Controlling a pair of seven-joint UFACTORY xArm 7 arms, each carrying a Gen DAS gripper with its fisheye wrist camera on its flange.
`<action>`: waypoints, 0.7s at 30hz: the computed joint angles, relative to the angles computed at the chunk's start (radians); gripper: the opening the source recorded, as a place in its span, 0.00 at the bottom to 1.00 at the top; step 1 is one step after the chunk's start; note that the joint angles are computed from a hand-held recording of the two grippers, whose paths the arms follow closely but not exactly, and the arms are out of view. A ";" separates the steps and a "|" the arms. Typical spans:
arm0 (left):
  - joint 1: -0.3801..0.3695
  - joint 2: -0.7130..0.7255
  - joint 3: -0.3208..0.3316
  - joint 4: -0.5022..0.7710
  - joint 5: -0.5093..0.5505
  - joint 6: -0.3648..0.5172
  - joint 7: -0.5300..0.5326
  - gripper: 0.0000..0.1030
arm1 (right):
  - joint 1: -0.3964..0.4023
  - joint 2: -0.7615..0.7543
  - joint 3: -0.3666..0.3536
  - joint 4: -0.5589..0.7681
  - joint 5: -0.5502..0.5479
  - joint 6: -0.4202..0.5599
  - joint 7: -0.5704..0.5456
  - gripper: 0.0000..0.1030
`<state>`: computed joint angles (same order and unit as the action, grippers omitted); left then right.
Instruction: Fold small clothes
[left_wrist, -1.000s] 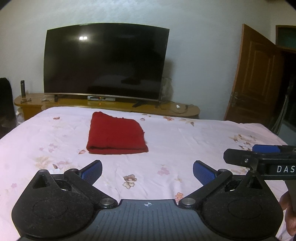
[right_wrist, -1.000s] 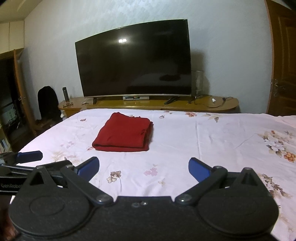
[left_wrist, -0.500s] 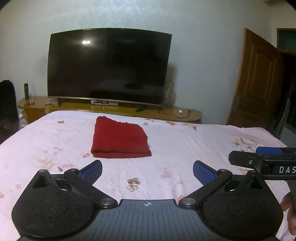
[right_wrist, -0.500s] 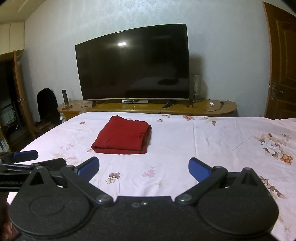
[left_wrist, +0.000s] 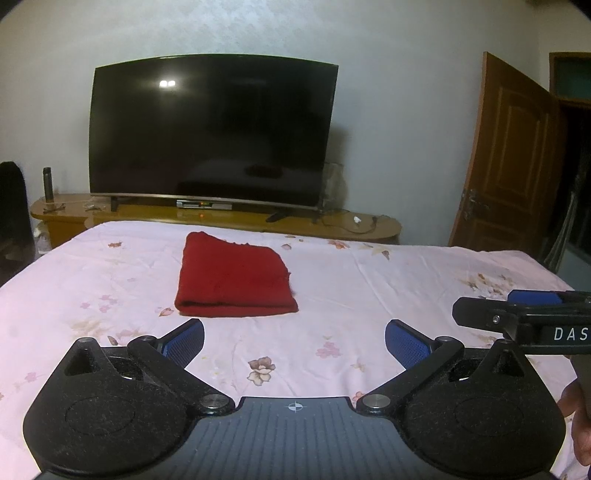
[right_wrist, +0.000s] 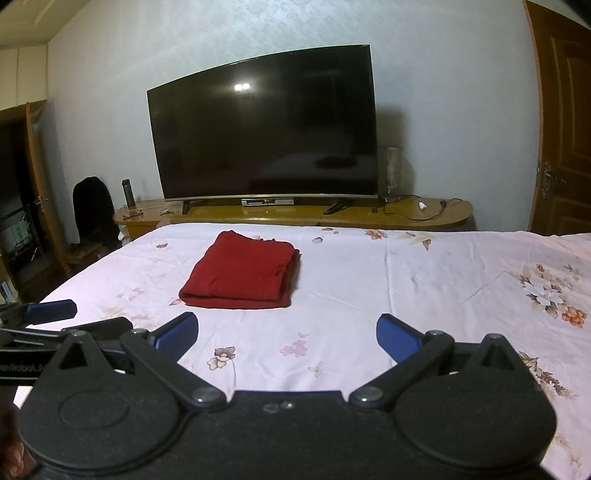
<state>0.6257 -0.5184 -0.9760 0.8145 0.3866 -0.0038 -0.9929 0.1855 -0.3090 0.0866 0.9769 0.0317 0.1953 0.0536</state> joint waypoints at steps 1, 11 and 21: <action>0.003 0.003 -0.003 0.002 0.001 0.000 0.001 1.00 | 0.001 0.002 -0.002 0.001 0.001 0.000 -0.001 0.99; 0.022 -0.002 -0.019 0.001 -0.006 -0.011 0.001 1.00 | 0.006 0.009 -0.005 0.008 0.008 0.004 -0.005 0.99; 0.020 -0.003 -0.016 0.000 -0.017 -0.016 0.024 1.00 | 0.004 0.009 -0.006 0.007 0.009 0.005 -0.006 0.99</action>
